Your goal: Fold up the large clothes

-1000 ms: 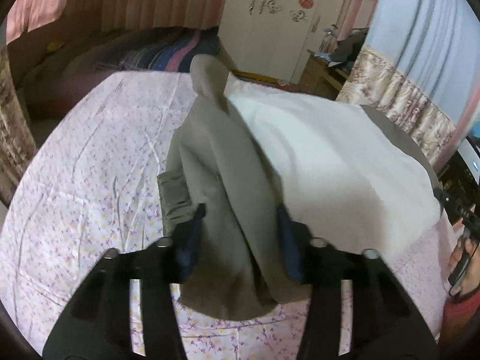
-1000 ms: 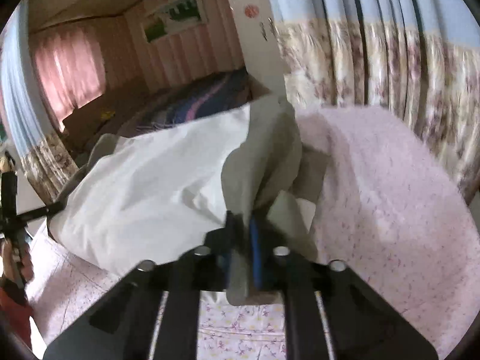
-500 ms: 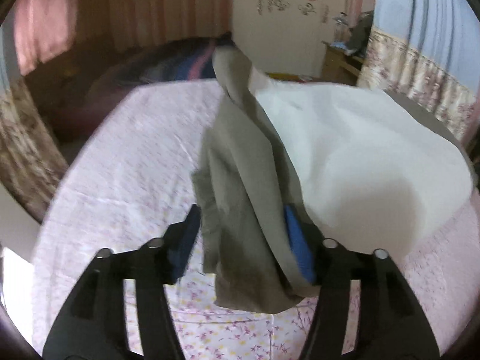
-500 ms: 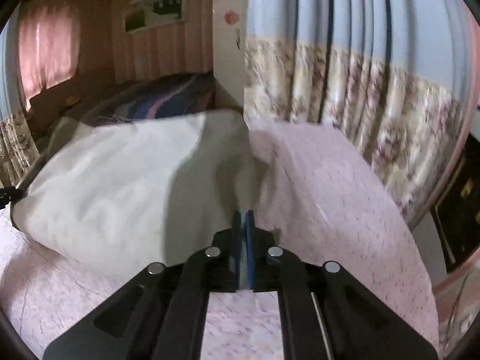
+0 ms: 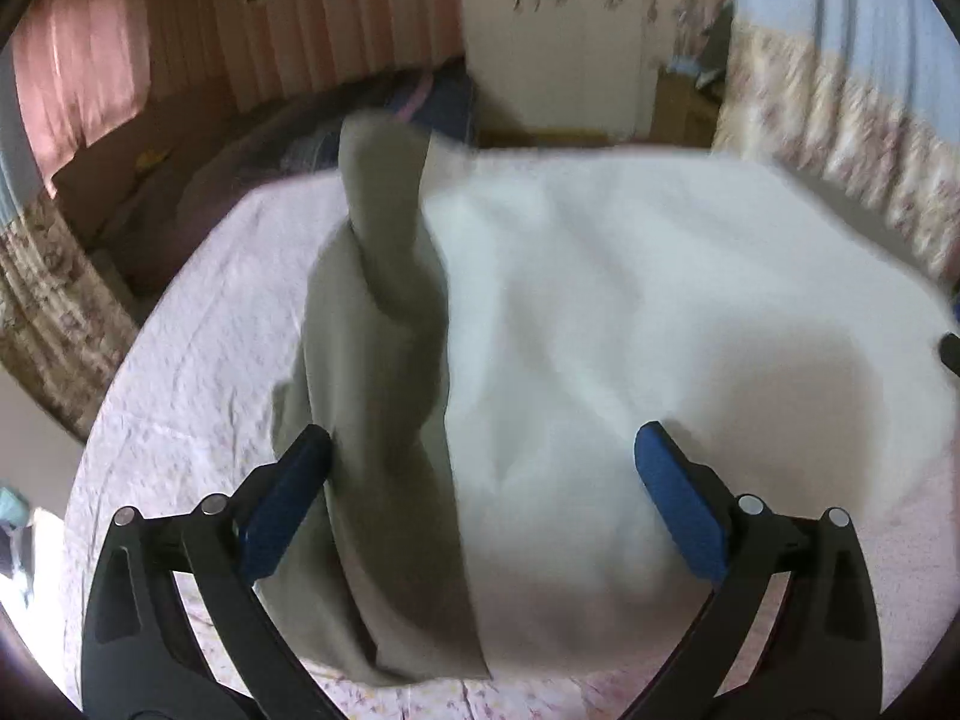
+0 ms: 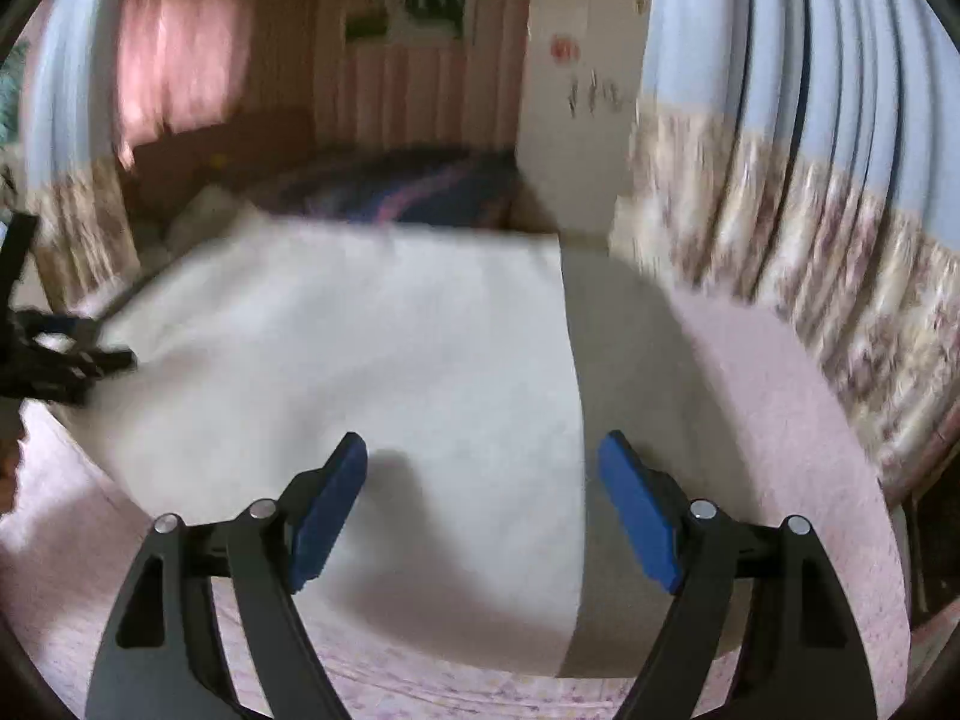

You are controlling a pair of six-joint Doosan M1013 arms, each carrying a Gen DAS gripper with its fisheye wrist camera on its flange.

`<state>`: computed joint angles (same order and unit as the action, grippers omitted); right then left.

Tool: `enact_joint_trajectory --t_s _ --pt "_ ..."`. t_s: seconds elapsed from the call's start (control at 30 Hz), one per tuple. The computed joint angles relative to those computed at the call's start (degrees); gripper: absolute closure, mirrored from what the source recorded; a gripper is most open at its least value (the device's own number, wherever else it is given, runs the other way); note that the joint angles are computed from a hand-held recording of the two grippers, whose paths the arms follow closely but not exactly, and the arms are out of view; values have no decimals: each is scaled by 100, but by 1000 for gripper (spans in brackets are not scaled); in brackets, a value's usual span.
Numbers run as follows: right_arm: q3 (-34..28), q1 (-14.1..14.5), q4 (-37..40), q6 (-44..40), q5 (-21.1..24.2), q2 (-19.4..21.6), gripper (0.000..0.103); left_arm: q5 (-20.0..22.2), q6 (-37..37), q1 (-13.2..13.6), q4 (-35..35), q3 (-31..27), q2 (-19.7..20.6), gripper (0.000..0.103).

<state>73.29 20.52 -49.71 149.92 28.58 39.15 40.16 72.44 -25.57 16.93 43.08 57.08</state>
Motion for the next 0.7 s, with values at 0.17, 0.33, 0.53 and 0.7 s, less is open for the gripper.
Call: enact_joint_trajectory --t_s 0.17,0.33,0.53,0.7 --pt "-9 -147 887 -440 -68 96 13 193 152 113 -484 -234 181 3" --pt "-114 -243 1653 -1021 -21 194 10 342 310 107 -477 -384 302 3" --pt "-43 -145 860 -343 6 83 9 452 45 47 -222 -369 241 3" --pt "130 18 -1013 997 -659 -113 2 -406 -382 -52 77 257 -203 3"
